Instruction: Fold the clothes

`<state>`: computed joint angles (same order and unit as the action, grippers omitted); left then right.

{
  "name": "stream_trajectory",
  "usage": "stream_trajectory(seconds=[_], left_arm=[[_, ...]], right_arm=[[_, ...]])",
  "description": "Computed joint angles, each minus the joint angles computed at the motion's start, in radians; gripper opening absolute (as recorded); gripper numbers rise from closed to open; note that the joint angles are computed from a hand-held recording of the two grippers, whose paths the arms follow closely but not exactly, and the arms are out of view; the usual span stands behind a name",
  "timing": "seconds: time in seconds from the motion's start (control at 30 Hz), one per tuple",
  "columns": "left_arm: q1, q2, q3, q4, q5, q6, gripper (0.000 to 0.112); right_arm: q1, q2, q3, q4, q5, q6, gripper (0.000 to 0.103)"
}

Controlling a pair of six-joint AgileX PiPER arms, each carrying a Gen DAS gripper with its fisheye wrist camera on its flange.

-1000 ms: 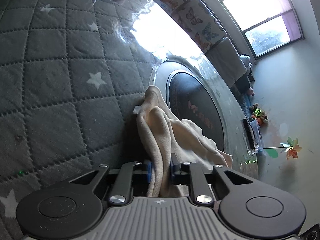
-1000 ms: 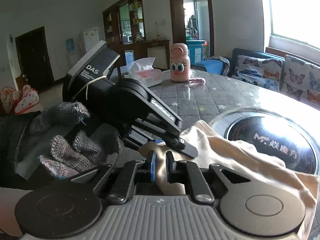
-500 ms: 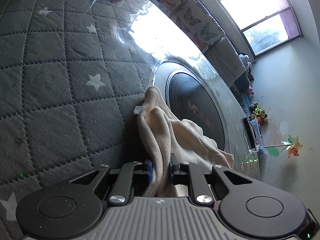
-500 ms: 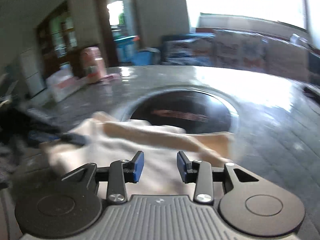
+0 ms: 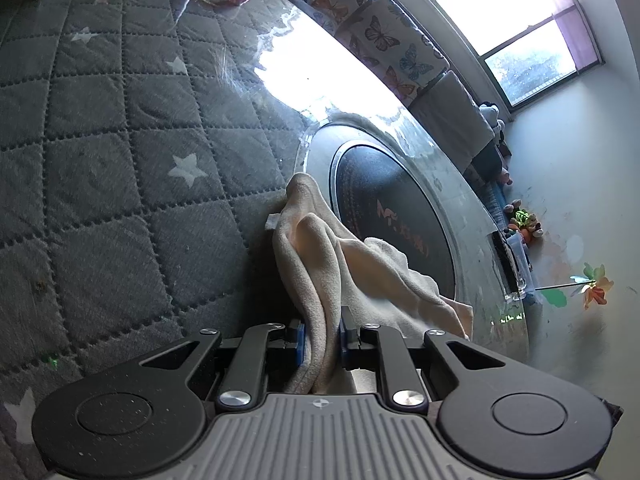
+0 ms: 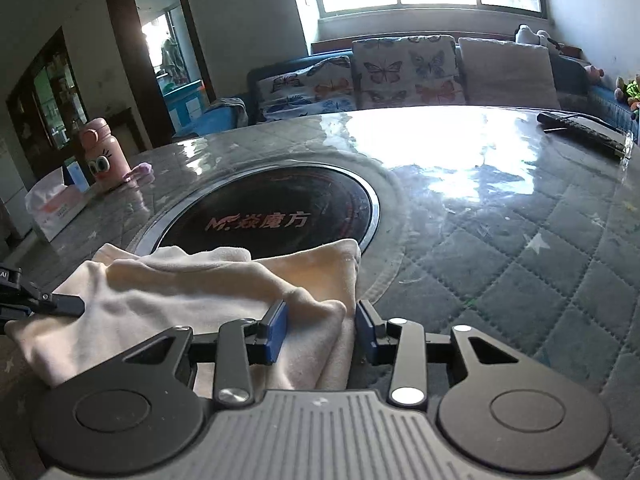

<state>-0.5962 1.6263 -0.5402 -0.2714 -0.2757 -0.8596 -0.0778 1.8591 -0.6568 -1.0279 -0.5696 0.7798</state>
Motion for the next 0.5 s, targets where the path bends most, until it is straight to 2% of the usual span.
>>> stream_trajectory(seconds=[0.03, 0.13, 0.33, 0.5], left_arm=[[-0.004, 0.001, -0.002, -0.024, 0.001, 0.025, 0.017], [-0.015, 0.001, -0.004, -0.083, -0.001, 0.088, 0.016], [-0.026, -0.049, 0.033, -0.172, -0.026, 0.204, 0.015], [0.003, -0.139, 0.105, -0.242, -0.043, 0.284, 0.015]], right_arm=[[-0.003, -0.005, -0.001, -0.024, 0.001, 0.023, 0.018], [-0.004, -0.025, 0.006, -0.050, 0.000, 0.047, 0.011], [0.023, -0.116, 0.019, -0.134, 0.012, 0.130, 0.008], [0.117, -0.168, -0.022, -0.207, 0.046, 0.225, 0.008]])
